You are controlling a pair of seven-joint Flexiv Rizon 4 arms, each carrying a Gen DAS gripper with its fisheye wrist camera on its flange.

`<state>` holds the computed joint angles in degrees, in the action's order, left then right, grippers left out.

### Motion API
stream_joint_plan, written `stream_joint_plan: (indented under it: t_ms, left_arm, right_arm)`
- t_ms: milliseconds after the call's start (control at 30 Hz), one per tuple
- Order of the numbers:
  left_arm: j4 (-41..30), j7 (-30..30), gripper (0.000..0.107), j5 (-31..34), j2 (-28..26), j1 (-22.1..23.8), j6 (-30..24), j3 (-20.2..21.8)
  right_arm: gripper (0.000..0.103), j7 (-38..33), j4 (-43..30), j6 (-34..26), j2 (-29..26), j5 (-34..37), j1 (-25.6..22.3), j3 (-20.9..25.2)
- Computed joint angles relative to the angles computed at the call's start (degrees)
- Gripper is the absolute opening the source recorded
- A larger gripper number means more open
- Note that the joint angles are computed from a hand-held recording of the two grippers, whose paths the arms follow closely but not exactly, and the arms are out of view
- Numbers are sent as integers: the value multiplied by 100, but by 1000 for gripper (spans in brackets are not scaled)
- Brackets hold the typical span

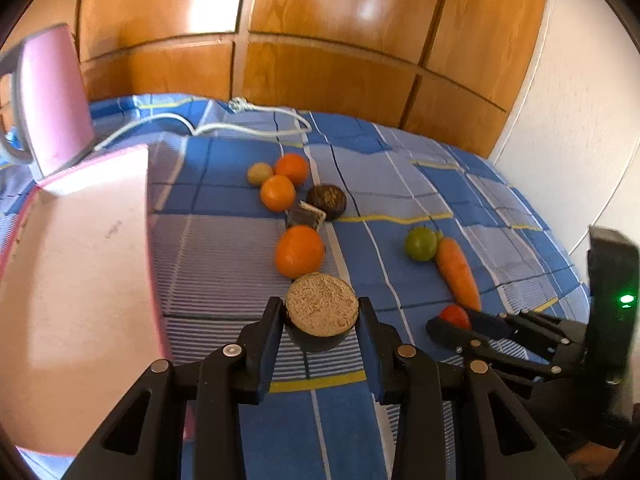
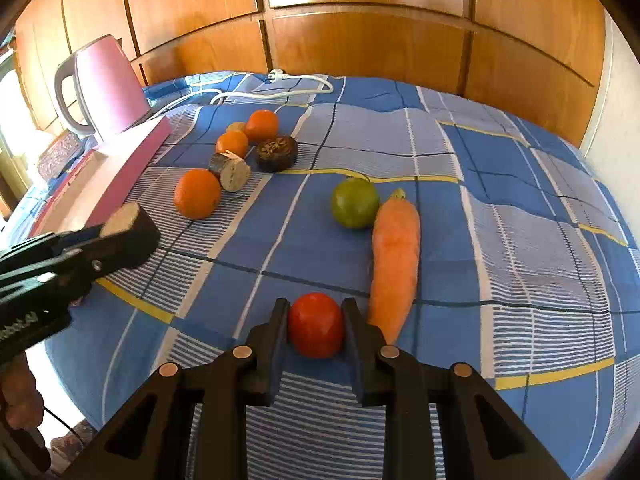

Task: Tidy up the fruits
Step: 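Grasp the dark round slice with the left tool while the right tool grasps the red tomato, then carry the slice and tomato into the pink tray while both tools open to release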

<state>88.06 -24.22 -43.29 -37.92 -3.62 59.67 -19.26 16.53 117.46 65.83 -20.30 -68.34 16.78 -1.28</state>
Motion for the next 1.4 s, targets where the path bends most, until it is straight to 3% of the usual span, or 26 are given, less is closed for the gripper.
stream_joint_plan:
  t_ms: [167, 567, 1067, 1267, 1400]
  left_arm:
    - [22, 23, 37, -234, 107, 92, 189, -35]
    - [-584, -1128, 37, 219, -239, 158, 706, 356]
    - [-1093, -2275, 37, 1198, -658, 350, 1114, 608]
    - [-1334, -2780, 38, 1504, -817, 370, 1095, 798]
    - [-1354, -2919, 46, 1598, -848, 453, 1174, 749]
  right_arm:
    - [26, -239, -145, 143, -112, 204, 14, 24]
    - [26, -1111, -807, 523, -415, 610, 250, -110]
    - [26, -3058, -2269, 1020, -1218, 2329, 733, -226]
    - [26, -3749, -3114, 875, -1698, 3070, 865, -183]
    - [26, -4127, -3579, 679, -1967, 3469, 950, -177]
